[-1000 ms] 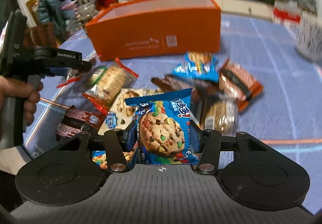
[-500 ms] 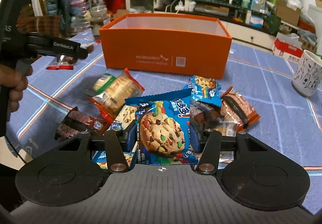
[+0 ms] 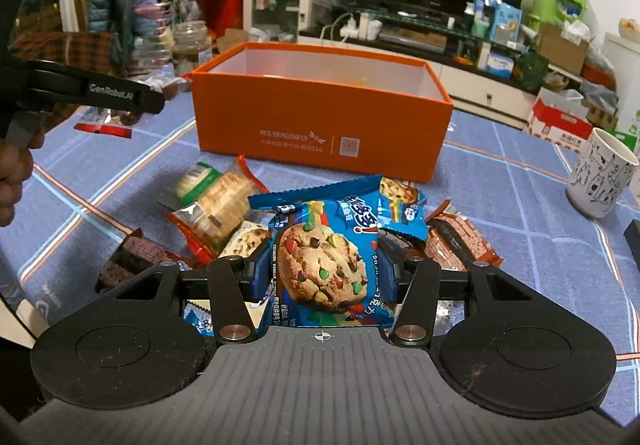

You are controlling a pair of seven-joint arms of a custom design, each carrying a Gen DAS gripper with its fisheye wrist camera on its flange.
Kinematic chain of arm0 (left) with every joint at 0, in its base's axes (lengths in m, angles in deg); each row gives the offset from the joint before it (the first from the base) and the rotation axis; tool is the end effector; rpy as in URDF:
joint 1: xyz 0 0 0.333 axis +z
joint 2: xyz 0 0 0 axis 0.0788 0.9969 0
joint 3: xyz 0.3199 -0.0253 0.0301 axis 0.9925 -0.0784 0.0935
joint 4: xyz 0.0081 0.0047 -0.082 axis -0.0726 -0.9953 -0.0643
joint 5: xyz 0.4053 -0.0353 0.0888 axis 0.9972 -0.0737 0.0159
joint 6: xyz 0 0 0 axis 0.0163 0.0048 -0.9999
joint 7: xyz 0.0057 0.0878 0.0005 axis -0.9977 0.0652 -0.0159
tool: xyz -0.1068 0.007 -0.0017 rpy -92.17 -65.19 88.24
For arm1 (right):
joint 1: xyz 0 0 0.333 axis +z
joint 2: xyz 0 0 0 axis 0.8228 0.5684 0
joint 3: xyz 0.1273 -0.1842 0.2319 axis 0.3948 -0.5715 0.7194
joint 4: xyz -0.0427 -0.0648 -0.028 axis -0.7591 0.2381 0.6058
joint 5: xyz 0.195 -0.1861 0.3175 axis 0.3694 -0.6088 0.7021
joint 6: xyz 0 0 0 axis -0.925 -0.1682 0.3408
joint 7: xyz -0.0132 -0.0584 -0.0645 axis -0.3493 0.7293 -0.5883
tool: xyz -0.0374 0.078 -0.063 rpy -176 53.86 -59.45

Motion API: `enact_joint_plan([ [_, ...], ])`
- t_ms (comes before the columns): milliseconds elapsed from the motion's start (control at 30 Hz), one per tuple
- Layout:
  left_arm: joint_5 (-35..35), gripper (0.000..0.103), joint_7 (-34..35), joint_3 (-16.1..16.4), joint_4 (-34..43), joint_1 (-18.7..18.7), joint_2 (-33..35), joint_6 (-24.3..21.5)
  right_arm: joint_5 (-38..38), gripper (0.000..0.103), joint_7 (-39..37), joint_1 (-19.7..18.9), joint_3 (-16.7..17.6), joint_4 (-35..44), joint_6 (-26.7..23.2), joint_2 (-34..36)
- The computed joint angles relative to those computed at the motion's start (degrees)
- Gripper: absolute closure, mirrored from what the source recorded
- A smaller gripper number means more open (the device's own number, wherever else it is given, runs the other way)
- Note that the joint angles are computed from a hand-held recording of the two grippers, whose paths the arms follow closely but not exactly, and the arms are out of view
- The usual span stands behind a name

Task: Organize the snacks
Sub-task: 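Lift the brown snack bag with the left tool while the right tool lifts the cookie packet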

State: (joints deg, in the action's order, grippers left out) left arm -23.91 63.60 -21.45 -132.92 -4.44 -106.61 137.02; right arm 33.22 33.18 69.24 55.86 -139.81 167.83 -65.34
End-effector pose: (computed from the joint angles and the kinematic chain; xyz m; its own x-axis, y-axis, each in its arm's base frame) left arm 0.4344 -0.2175 0.4907 0.4255 -0.9028 -0.0625 -0.5035 -0.1788 -0.8453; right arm 0.4747 0.0359 0.4682 0.6256 -0.7770 0.0706 -0.4465 -0.4307 -0.7843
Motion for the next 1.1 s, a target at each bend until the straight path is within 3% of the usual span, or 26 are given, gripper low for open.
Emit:
enact_joint_plan([
  [433, -2.13, 0.044, 0.71, 0.47, -2.31, 0.02, -4.25, 0.81, 1.28, 0.064, 0.83, 2.06, 0.62, 0.75, 1.33, -0.19],
  [633, -1.75, 0.044, 1.25, 1.04, -2.29, 1.81, -6.87, 2.7, 2.79, 0.064, 4.5, 0.93, -0.67, 6.39, -1.95, 1.97],
  [800, 0.84, 0.044, 1.89, 0.92, 2.63, 4.43, -2.12, 5.87, 7.5, 0.064, 4.0, 0.43, -0.61, 15.72, -3.29, 7.81],
  [900, 2.23, 0.044, 2.26, 1.36, 6.39, 5.1, 2.01, 7.69, 6.7, 0.064, 8.51, -1.01, 0.67, 22.56, -5.31, 13.37],
  [1100, 0.55, 0.045, 7.64, 4.17, 16.11, 5.04, 13.87, 9.66, -3.61, 0.064, 20.61, -2.39, 5.28, 36.08, -3.24, 26.11],
])
